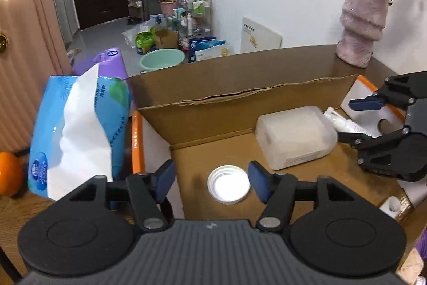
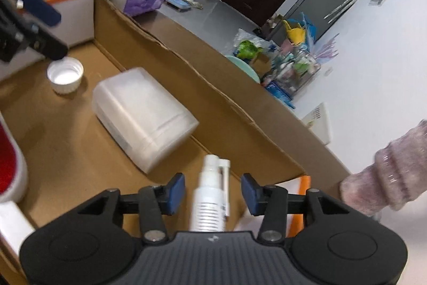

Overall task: Organize rigid objects
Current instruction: 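Lower the bottle into the box with the right tool while the left tool drops the cap in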

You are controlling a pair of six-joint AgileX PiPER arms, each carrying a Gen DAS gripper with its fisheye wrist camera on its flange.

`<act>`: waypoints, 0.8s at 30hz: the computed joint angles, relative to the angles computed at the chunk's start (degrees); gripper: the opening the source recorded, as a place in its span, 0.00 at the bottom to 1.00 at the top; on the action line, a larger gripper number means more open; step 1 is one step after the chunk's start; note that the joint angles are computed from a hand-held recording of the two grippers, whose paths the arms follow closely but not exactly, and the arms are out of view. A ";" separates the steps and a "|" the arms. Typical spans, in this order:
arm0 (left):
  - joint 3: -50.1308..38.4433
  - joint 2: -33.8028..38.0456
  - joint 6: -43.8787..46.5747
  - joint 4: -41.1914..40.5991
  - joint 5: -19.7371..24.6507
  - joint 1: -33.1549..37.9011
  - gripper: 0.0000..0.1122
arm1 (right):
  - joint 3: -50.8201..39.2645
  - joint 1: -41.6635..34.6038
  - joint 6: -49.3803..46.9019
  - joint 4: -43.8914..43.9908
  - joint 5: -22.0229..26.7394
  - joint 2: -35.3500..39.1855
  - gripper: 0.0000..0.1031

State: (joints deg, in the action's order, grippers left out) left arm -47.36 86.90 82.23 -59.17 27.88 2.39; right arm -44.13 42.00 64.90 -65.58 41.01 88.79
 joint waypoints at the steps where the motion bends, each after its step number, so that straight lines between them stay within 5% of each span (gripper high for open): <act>1: 0.41 -0.38 -0.03 0.15 -0.58 -0.29 0.56 | 0.16 -0.46 -0.01 -0.11 -0.47 -0.18 0.49; 12: 2.11 -2.09 -1.52 0.64 -3.59 -1.69 0.55 | 1.48 -1.18 1.83 -2.79 -1.26 -1.01 0.56; 17: 4.12 -3.78 -0.12 -2.96 -3.10 -0.44 0.54 | 2.39 0.28 8.88 -6.83 2.79 -1.11 0.63; 22: 2.96 -3.87 -3.80 -0.91 1.38 1.45 0.62 | 3.37 -2.95 9.25 -7.09 -0.69 -3.39 0.68; 24: 4.71 -6.05 -5.15 -0.09 -2.77 -0.86 0.64 | 6.45 0.54 17.97 -14.27 3.77 -4.91 0.67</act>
